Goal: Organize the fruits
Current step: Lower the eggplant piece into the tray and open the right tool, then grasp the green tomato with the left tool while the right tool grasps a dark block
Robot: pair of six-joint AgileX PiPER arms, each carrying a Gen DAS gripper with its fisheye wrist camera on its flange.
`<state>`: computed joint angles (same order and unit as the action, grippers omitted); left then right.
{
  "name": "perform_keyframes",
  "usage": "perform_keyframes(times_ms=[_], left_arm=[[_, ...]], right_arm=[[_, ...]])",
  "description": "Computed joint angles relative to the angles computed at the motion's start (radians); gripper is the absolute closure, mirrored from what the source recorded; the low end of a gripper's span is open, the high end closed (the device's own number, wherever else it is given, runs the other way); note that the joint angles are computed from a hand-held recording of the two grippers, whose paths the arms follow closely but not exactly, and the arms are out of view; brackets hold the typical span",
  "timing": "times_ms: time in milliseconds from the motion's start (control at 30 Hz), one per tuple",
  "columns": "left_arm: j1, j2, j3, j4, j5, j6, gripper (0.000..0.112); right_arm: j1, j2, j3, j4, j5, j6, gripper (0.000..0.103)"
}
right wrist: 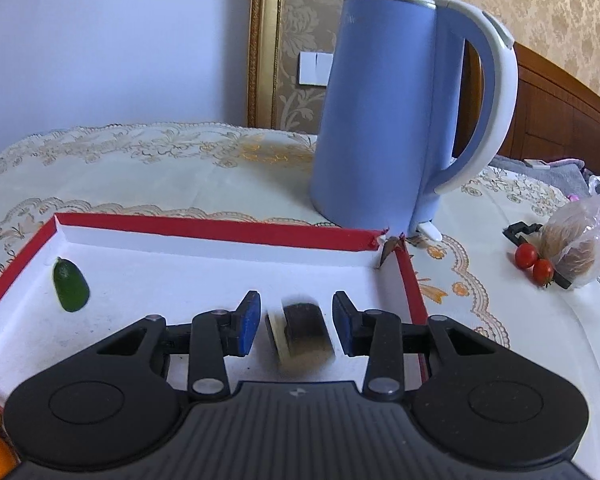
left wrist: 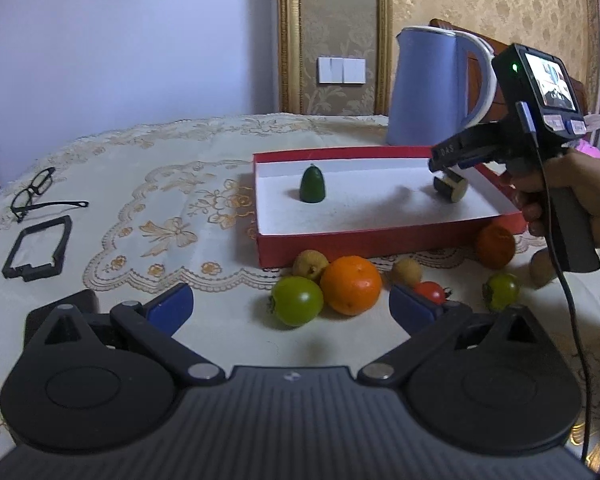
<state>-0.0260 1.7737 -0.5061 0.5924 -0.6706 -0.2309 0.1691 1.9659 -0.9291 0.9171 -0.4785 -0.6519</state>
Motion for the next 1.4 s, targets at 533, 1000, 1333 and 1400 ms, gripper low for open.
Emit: perform_keyframes(times_ms=[533,1000,1333,1400], left_arm=[[-0.003,0.021,-0.004,0.042,-0.019,-0.030,0.009],[-0.030,0.032,-0.003,-0.039,-0.007,0.036,0.009],[-0.017,0.044,-0.019,-0.023,0.003,0.019,0.009],[-0.011,0.050,-0.025,0.004,0.003,0.000,0.009]], right_arm=[[0.166,-0.419,0.688,-0.204,-0.417,0.414,0.057],[0.371,-0.147,0.751,-0.113,-0.588,0.606,0.044],[0.337,-0.108,0.712,-0.128,-0.534,0.612,0.070],[0.345,-0.106,0.713,-0.118,-0.541,0.614,0.070]])
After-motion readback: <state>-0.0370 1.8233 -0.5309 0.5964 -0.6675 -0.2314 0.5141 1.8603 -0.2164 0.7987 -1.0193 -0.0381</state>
